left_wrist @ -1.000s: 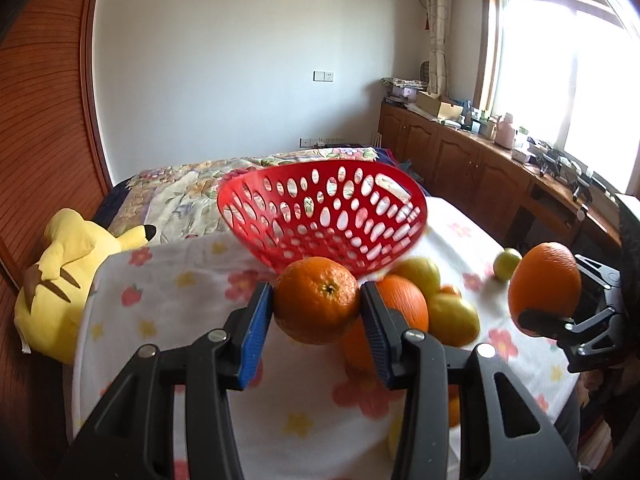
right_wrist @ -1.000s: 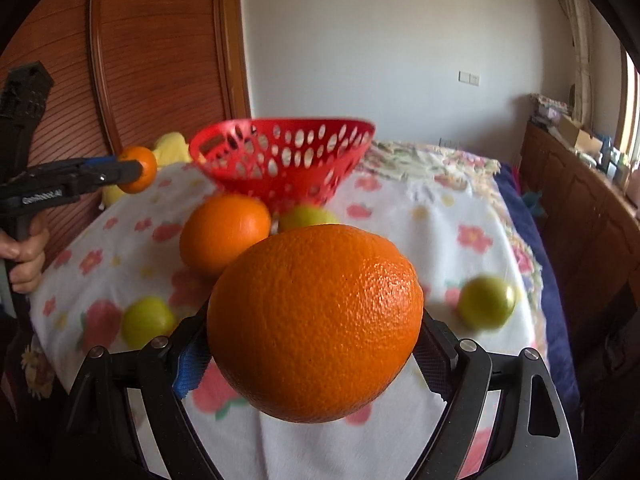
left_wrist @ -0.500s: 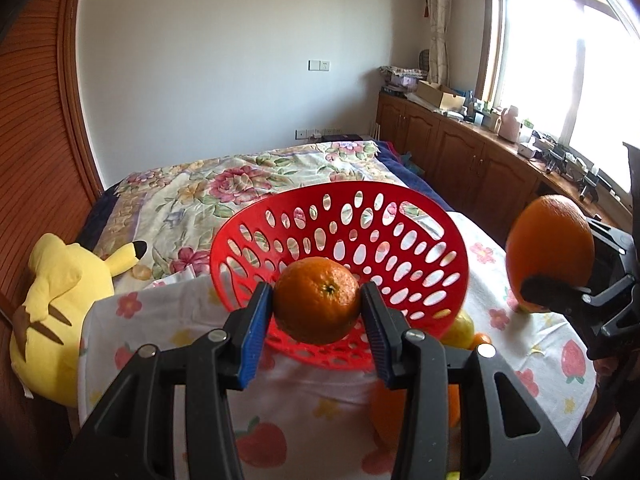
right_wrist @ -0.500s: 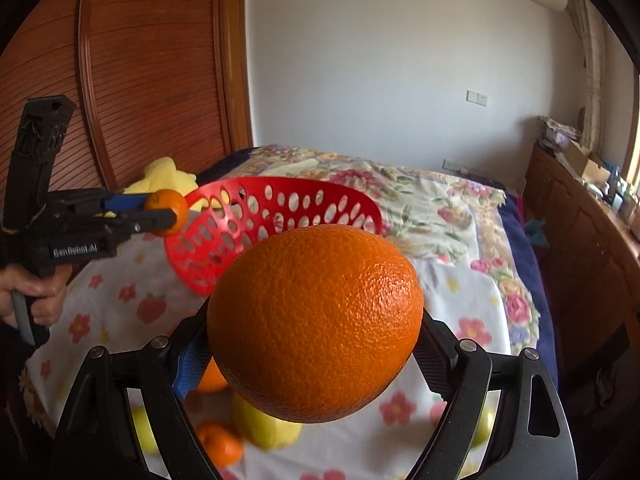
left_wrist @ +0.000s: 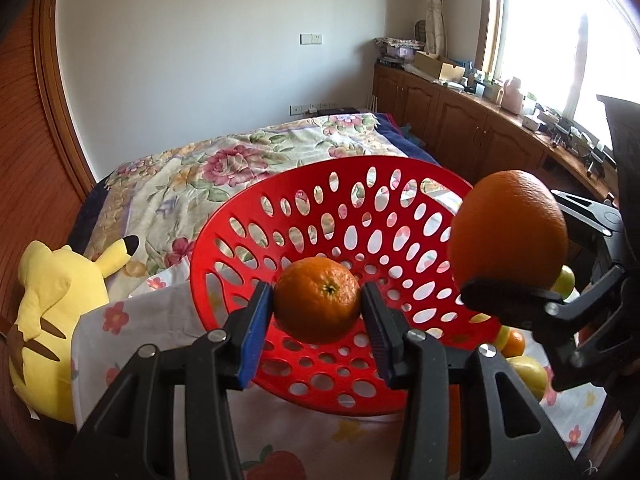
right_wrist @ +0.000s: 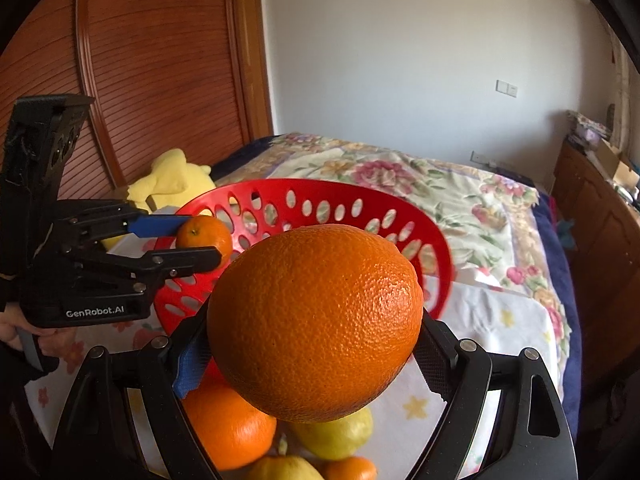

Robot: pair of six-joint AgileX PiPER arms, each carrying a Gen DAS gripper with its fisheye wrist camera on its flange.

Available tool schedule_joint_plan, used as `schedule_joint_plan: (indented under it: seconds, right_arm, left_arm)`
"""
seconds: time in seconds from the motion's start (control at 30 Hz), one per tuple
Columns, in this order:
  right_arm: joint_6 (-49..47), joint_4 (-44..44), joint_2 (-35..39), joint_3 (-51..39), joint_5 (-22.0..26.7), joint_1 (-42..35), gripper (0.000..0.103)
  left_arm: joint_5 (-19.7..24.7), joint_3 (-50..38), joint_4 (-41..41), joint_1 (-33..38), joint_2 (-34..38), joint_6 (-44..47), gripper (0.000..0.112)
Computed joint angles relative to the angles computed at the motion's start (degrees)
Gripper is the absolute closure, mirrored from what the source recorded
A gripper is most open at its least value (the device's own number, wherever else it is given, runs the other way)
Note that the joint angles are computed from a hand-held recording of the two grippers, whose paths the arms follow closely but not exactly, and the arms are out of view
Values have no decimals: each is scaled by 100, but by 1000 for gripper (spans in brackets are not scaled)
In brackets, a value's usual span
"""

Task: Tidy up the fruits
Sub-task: 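Carry both fruits over the red basket and release them inside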

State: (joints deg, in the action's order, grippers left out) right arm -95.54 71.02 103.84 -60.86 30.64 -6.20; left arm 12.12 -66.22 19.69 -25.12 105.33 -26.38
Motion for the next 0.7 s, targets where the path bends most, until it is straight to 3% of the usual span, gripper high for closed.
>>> schedule_joint_plan:
  seconds: [0.33, 0.7]
  right_arm:
    - [1116, -1046, 602, -637, -134, 360, 16]
    - [2286, -2372, 987, -1191, -143, 623, 16]
  left_arm:
    - [-22, -41, -696, 108, 65, 674, 65]
    - [-318, 401, -289, 257, -432, 210, 65]
